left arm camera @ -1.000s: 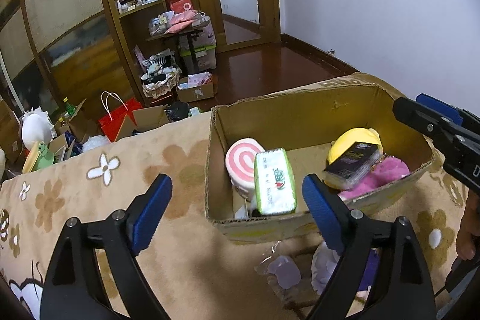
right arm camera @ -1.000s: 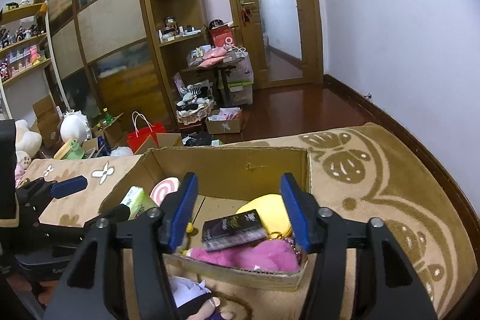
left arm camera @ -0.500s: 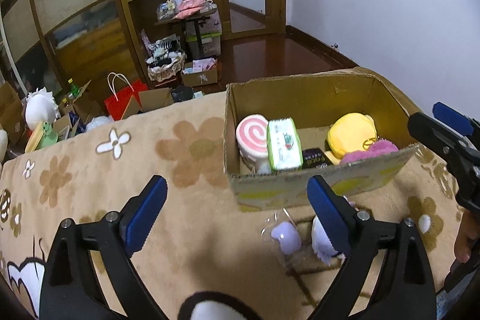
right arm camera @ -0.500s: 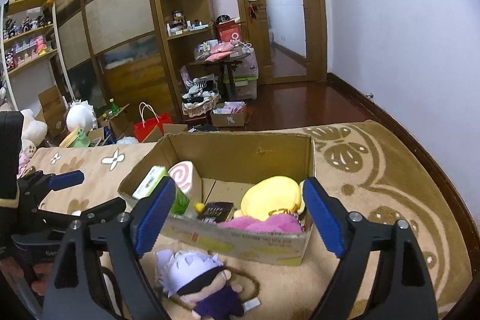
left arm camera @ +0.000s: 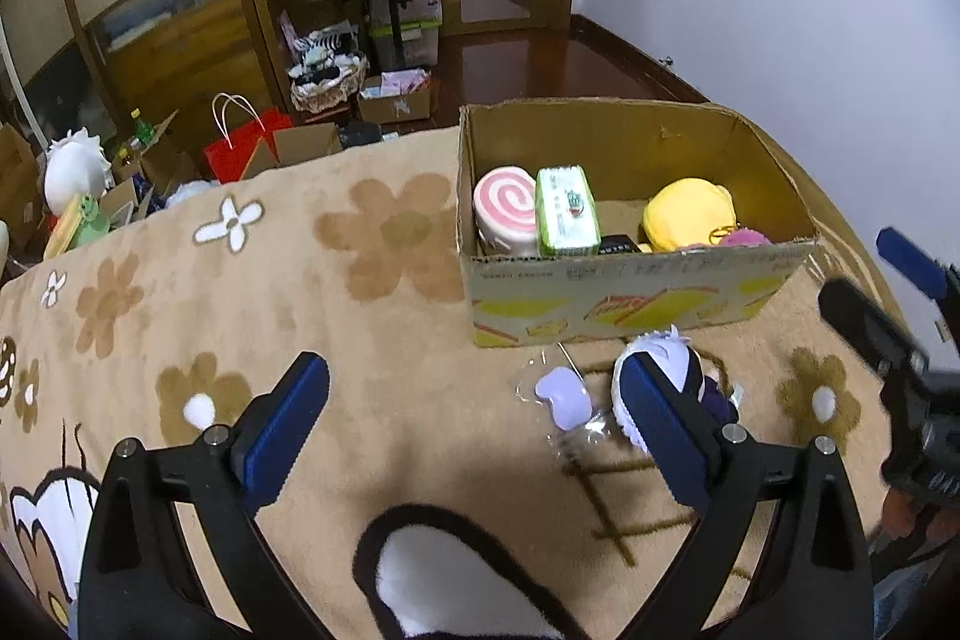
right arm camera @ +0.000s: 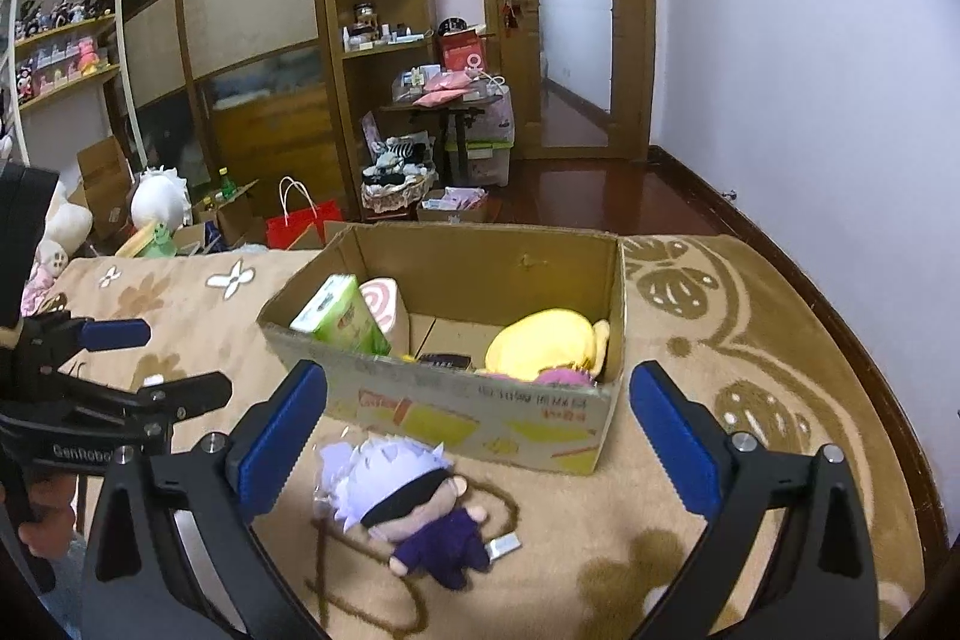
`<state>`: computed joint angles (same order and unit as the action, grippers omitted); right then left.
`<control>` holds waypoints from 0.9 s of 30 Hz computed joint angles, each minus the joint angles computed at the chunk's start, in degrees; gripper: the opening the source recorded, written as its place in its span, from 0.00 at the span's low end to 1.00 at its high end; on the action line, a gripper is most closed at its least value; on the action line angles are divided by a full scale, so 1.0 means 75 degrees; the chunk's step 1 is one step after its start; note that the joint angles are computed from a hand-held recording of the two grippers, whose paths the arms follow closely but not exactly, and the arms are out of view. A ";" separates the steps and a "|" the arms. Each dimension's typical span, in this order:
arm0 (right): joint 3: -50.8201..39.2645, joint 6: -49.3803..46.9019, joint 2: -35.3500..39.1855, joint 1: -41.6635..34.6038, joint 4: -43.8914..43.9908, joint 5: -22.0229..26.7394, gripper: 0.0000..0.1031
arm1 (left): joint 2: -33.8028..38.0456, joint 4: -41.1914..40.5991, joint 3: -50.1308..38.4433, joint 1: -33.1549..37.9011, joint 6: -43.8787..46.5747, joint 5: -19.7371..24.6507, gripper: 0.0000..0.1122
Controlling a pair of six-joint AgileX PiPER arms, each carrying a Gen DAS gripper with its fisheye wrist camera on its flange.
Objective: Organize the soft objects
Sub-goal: 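Reach left tool to clear bag while right tool reaches white-haired doll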
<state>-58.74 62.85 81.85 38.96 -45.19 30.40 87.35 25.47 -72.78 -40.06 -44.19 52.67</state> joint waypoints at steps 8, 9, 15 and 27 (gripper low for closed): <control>0.0205 0.0163 0.0267 0.0433 -0.0127 0.0125 1.00 | 0.0250 -0.0771 0.0014 0.0488 0.0491 -0.0313 0.86; 0.0210 0.0139 0.0311 0.0448 -0.0105 0.0096 1.00 | 0.0275 -0.0778 0.0018 0.0501 0.0472 -0.0334 0.86; 0.0162 -0.0080 0.0648 0.0479 0.0164 -0.0047 1.00 | 0.0742 -0.1235 -0.0097 0.0831 0.0806 -0.0597 0.86; -0.0123 -0.0989 0.1388 0.0131 0.1087 -0.0273 1.00 | 0.1628 -0.2451 -0.0329 0.1294 0.1688 -0.0896 0.86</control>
<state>-59.66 55.44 92.26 39.94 -37.04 28.35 99.56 7.08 -75.25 -30.36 -31.53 45.95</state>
